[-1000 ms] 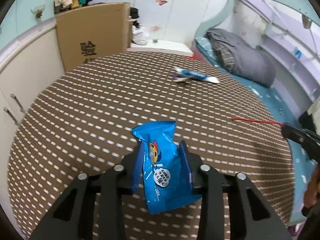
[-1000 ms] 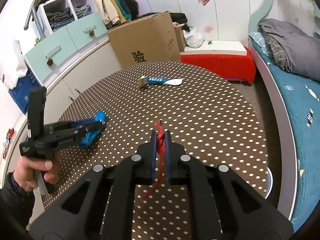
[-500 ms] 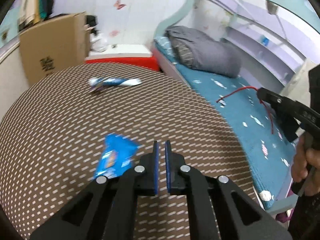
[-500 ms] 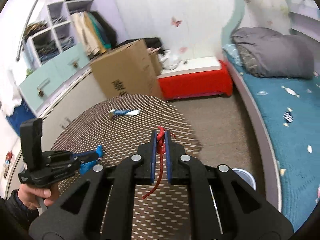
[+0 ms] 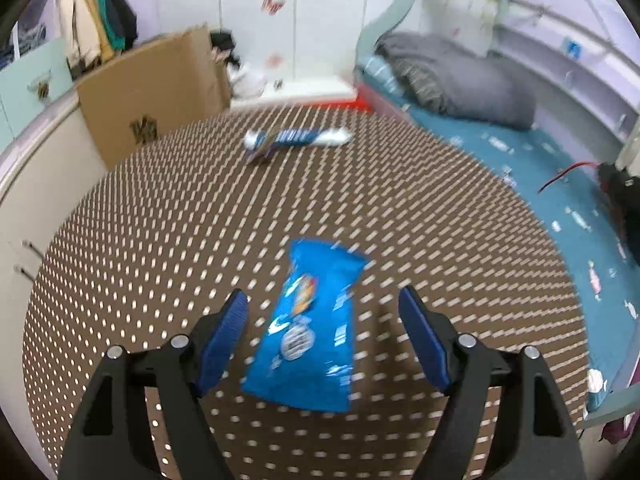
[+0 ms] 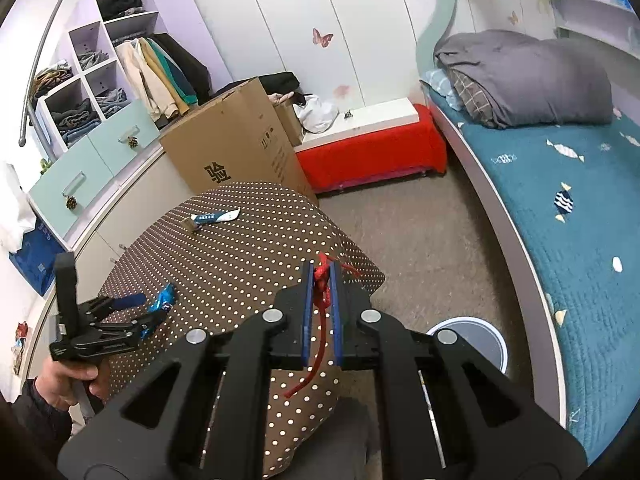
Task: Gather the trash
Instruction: 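Carry the blue bag and red string over the trash bin with both tools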
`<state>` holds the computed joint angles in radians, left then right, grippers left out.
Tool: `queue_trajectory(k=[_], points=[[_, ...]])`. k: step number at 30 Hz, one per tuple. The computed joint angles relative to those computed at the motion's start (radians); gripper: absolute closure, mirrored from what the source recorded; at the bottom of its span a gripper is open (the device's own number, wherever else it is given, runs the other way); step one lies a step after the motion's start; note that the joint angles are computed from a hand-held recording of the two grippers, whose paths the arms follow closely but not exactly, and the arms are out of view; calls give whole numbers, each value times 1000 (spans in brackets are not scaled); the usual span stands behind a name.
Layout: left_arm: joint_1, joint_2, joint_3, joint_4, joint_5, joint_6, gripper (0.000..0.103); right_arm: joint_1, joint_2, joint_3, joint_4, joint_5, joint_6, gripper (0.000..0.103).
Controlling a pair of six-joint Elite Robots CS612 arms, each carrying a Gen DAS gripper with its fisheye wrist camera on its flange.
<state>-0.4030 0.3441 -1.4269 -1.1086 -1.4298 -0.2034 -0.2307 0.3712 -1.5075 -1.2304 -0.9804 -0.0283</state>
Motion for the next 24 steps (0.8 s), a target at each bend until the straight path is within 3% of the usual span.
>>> queue_trajectory(k=[1,3,5,6,8,13,15,24], points=[[7,0,7,10,-23,-9,34,-1,1,0,0,1,3,95],[4,5,4,-6,-6,24,62,-4,4,1,-3,0,8,95],[9,-6,18,-6,-64,39,74,-8,6,5,-9,-2,18,95],[13,-12,27,-9,-110,43,76,-10,6,7,-12,-3,22,95],[6,-14,28,-13,-120,79,80,-15,9,7,-18,-8,31,95],[-3,-24,59,-50,-200,73,82,-33,18,6,-23,-24,58,95],[-11,-29,78,-77,-224,74,88,-43,26,5,-24,-35,70,95],[-43,-51,152,-154,-322,76,90,-76,52,24,-11,-61,131,95]])
